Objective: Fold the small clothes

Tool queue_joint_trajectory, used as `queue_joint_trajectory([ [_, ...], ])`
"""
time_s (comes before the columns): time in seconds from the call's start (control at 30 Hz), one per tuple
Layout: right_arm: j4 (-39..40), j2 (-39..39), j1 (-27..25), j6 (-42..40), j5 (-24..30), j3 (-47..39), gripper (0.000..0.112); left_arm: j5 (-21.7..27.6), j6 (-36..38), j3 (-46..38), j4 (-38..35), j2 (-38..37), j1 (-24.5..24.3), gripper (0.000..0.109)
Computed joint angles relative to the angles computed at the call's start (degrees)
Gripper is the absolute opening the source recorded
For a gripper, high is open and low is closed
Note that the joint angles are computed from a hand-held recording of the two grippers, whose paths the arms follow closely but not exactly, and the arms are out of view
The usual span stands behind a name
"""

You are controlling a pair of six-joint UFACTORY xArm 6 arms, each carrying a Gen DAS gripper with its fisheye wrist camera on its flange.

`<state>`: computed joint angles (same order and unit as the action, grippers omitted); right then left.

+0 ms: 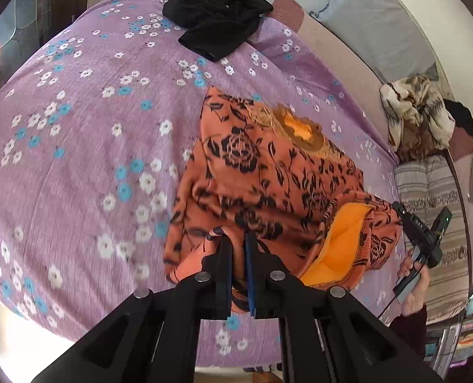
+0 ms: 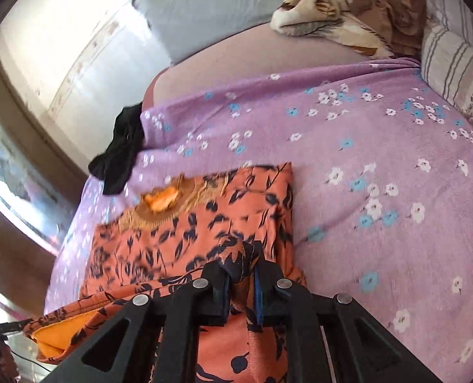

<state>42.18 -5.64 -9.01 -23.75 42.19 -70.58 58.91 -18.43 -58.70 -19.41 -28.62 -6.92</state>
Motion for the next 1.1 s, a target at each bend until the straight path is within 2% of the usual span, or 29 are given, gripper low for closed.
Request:
queue_joint_trajectory([
  [0.17,4.47,13.46,0.90,5.89,-5.85,-12.84,0.011,-0.63,0.68,-19.82,-0.67,21.81,4.01,0.008],
  [0.23,2.86,18.82,1.46,9.57,-7.40,-17.39,0.011,-0.87,-0.56,-26.81,-0.60,29.66,4.91,0.008],
  [0.3,1.42,23.73,1.72,12.47,-6.68,-21.59,0.012,-2.13,-5.35,-31.38,4.73,35.66,4.69,0.008],
  [0.33,1.13,25.86,1.77,13.70,-5.96,-23.37,0.016,-2.89,-6.62,-32.54,6.24,37.92,4.63,0.008],
  [0.4,-1.95,29.65,1.74,17.87,-3.66,-26.72,0.019,-5.50,-8.61,-32.12,7.65,40.38,4.73,0.008],
  [0.43,-3.69,31.31,1.47,20.05,-1.44,-28.68,0.025,-7.00,-10.02,-30.93,8.59,40.58,4.63,0.008],
  [0.5,-3.68,32.90,0.62,21.52,1.15,-30.42,0.027,-11.05,-12.31,-26.40,10.11,38.32,4.04,0.007],
  [0.57,-3.46,31.99,-0.09,22.18,-0.25,-29.80,0.033,-18.02,-15.44,-18.79,13.34,32.18,2.27,0.008],
  [0.6,-2.80,30.72,-0.28,21.78,-2.54,-28.57,0.041,-21.35,-17.94,-15.16,16.73,28.76,0.87,0.008],
  [0.63,-1.34,29.40,-0.43,20.78,-4.95,-27.39,0.065,-22.89,-20.47,-12.34,20.47,25.68,-0.71,0.016],
  [0.67,1.12,27.06,-0.17,19.06,-8.66,-24.84,0.076,-22.17,-22.87,-10.84,24.04,23.42,-2.41,0.034],
  [0.7,4.41,24.76,0.34,16.08,-11.93,-22.49,0.081,-21.33,-26.20,-9.27,27.69,21.26,-4.20,0.044],
  [0.73,5.31,23.30,0.88,13.90,-12.80,-21.67,0.081,-21.50,-30.31,-7.38,31.33,19.31,-5.86,0.058],
  [0.8,-0.09,21.59,1.91,12.63,-9.20,-22.05,0.081,-22.11,-37.39,-3.81,37.22,16.60,-8.92,0.061],
  [0.83,-3.58,20.20,2.73,13.00,-8.70,-20.94,0.078,-21.80,-37.97,-3.27,37.95,16.74,-9.97,0.061],
  [0.87,-4.67,18.50,3.52,12.54,-9.43,-19.01,0.078,-21.25,-36.16,-3.47,36.99,17.75,-10.64,0.061],
  [0.9,-3.35,16.73,3.97,10.71,-9.25,-16.96,0.071,-19.60,-31.99,-4.90,33.91,19.81,-10.84,0.061],
  [0.93,-1.37,15.60,4.00,8.64,-6.97,-15.77,0.063,-18.07,-27.65,-6.05,29.73,21.51,-10.56,0.061],
  [0.97,-1.20,14.99,3.84,8.29,-3.68,-15.29,0.060,-17.65,-25.70,-6.49,27.36,22.73,-10.15,0.061],
  [1.0,-2.40,14.43,3.86,8.92,-1.37,-14.52,0.053,-17.23,-25.86,-6.27,27.39,23.14,-9.44,0.061],
  [1.1,-10.11,13.94,4.23,13.12,2.45,-12.57,0.052,-14.19,-30.82,-7.01,34.39,24.19,-7.87,0.061],
])
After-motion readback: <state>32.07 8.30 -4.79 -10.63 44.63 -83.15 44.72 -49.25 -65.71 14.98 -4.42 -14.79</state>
